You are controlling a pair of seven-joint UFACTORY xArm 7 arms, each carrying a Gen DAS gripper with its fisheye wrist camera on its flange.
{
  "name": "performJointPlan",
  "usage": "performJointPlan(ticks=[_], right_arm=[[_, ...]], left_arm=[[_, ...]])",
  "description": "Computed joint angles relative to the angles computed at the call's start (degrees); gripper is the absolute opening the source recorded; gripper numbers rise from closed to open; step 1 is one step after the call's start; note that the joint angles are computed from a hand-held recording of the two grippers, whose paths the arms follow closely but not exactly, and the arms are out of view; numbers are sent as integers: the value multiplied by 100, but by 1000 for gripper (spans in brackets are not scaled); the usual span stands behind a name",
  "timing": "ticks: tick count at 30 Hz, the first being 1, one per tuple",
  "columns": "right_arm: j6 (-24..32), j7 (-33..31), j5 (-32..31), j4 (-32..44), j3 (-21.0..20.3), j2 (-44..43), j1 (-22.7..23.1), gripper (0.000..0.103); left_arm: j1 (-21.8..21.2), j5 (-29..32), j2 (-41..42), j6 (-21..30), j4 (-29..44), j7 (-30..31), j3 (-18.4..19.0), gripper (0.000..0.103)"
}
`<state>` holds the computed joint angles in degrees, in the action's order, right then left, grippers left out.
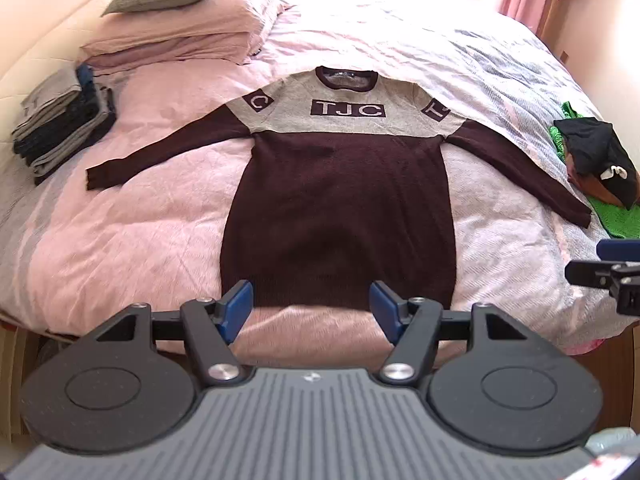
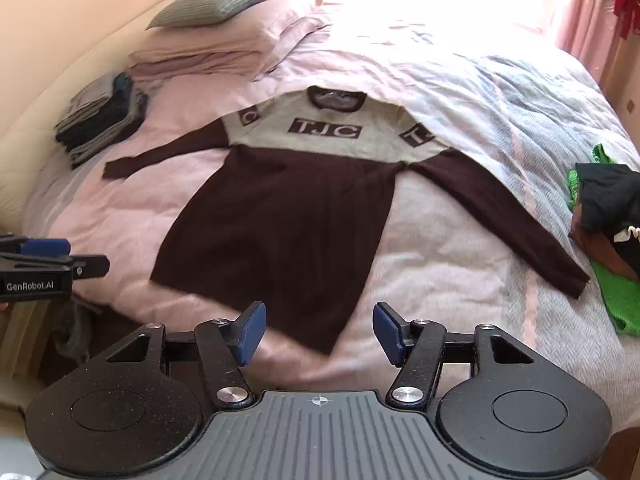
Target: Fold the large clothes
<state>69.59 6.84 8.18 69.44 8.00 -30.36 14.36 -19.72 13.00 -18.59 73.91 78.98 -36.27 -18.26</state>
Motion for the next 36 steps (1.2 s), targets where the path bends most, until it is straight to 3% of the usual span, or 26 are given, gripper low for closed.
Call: performJointPlan(ticks=[7,15,36], right_arm=[[424,-271,185,-359,-104,-639,129,57],[535,-406,249,-654,-87,-1075,126,57],[628,-459,251,-739,-175,-1274,-17,57]], left_arm=[[-127,133,-245,735,288,-483,-435,65],[-251,242,-288,889,346,-632,-650,67],[-441,444,-5,979,655,-720,-770,69]])
